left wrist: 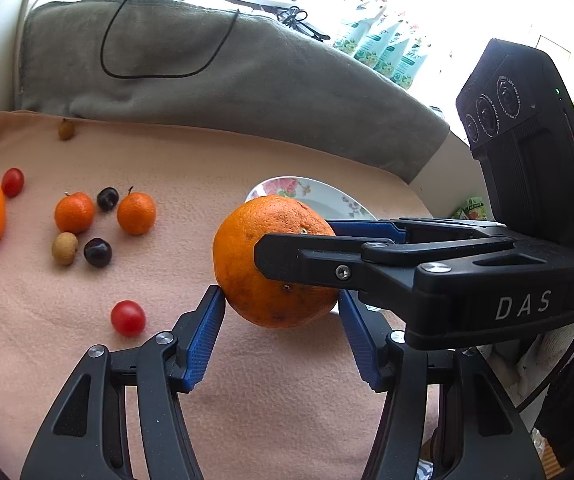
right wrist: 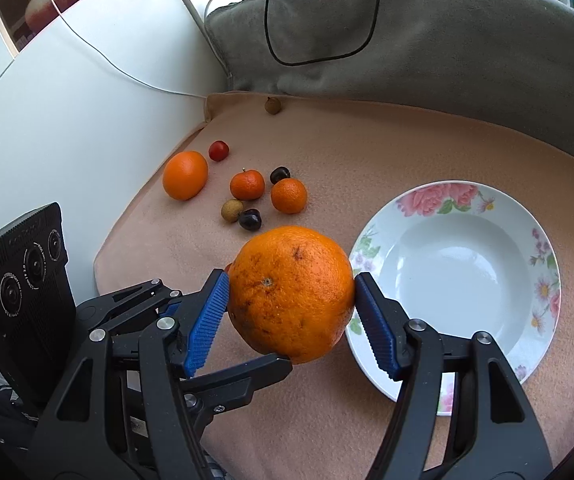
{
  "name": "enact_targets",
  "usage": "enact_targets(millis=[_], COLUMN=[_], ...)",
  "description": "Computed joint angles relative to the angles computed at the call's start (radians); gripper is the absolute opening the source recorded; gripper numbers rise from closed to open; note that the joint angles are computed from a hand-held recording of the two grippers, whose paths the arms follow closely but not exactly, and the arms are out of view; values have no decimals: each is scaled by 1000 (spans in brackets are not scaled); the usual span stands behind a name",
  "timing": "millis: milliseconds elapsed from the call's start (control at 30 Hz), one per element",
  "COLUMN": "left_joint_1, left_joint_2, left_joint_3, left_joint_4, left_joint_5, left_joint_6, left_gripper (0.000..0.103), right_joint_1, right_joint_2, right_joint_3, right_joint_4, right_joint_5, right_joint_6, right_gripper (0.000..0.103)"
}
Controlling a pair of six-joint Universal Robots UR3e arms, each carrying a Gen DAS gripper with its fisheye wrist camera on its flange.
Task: Organize fruits
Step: 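Grasp the large round orange with the right tool and lift it, then lower the orange onto the white floral plate and open the right tool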
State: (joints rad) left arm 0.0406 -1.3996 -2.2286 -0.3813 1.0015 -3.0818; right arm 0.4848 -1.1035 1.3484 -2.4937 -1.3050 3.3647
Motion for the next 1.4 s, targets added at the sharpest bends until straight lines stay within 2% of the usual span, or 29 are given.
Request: enact_targets(millis=[333,767,1167,1400], left_joint_1=[-127,-195,-195,-187], left_joint_2=[-126,-216,-155,-129], left_joint_3=[103,182,160,137], left_joint_4=[29,38,46,46], left_joint_5=[48,71,93,110], left_joint_6=[-43,-77,-77,-71], left_gripper=[59,59,58,58], right_joint_1=[-85,-156,-224,-209], right_joint_2=[-125,-188,-311,-336], right_joint_3=[210,332,418,436], right_joint_4=[-74,-117,-214,-231], right_joint_5=[28,68,23,-3], right_joint_6=[11,20,77,87], right_gripper=[68,68,68,68])
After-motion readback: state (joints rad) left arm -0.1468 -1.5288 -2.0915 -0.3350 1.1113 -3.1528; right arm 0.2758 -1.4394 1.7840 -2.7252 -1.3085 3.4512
